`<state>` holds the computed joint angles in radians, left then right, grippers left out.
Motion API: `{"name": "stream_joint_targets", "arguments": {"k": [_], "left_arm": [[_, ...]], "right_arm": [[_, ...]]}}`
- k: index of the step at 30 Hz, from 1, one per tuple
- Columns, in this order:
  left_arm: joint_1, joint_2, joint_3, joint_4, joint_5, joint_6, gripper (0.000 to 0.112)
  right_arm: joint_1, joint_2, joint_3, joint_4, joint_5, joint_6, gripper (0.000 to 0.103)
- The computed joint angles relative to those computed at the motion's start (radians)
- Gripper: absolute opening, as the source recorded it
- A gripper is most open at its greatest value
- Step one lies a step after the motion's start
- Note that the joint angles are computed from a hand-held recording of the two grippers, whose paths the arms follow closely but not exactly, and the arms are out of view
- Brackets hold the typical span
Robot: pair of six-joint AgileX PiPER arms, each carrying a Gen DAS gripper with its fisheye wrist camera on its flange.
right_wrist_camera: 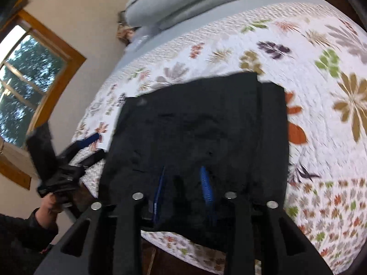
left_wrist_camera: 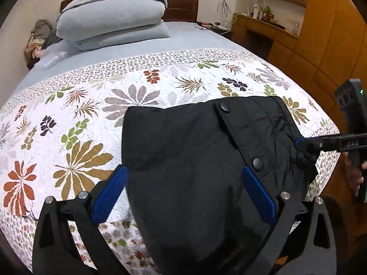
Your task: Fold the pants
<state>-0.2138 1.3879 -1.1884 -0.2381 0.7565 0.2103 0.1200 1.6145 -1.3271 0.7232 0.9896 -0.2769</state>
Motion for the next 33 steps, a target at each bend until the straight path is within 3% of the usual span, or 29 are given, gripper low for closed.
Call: {"name": "stream_joint_targets", "arguments": {"k": [4,8,11,12,14,23,27,28,30,32,33], "left_arm": [[0.009,0.007,-0.004,-0.014,0.0,0.011,0.099],[0.019,0.015,-0.001,-0.022,0.0,0.017,0.099],[0.021,0.016,-0.001,-0.018,0.002,0.018,0.099],[0.022,0.017,-0.002,-0.02,0.003,0.021,0.099],[0.019,0.021,-0.005,-0.014,0.009,0.024,0.099],[0.007,0.084,-0.016,0.033,0.035,-0.004,0.099],[0.075,0.097,-0.009,-0.05,0.059,0.056,0.1],[0.088,0.083,-0.007,-0.028,0.061,0.053,0.1],[0.12,0.058,-0.004,-0.019,0.066,0.062,0.099],[0.179,0.044,0.0,-0.043,0.086,0.105,0.1],[0.213,0.059,-0.013,-0.066,0.123,0.14,0.1]], "right_arm": [[-0.027,-0.005,0.059,0.031,-0.026,-0.037,0.022],[-0.02,-0.004,0.05,0.003,-0.019,-0.015,0.022],[-0.013,-0.003,-0.002,-0.023,0.011,0.025,0.028],[-0.002,-0.01,-0.026,-0.048,-0.008,0.034,0.039],[0.01,-0.002,-0.081,-0.058,-0.027,0.032,0.048],[0.055,0.236,-0.382,-0.148,-0.016,0.13,0.046],[0.039,0.236,-0.353,-0.134,-0.006,0.119,0.047],[0.027,0.213,-0.329,-0.111,-0.01,0.101,0.049],[-0.002,0.151,-0.274,-0.097,-0.01,0.084,0.074],[-0.027,0.114,-0.254,-0.135,0.012,0.097,0.084],[-0.053,0.098,-0.241,-0.14,0.04,0.085,0.084]]}}
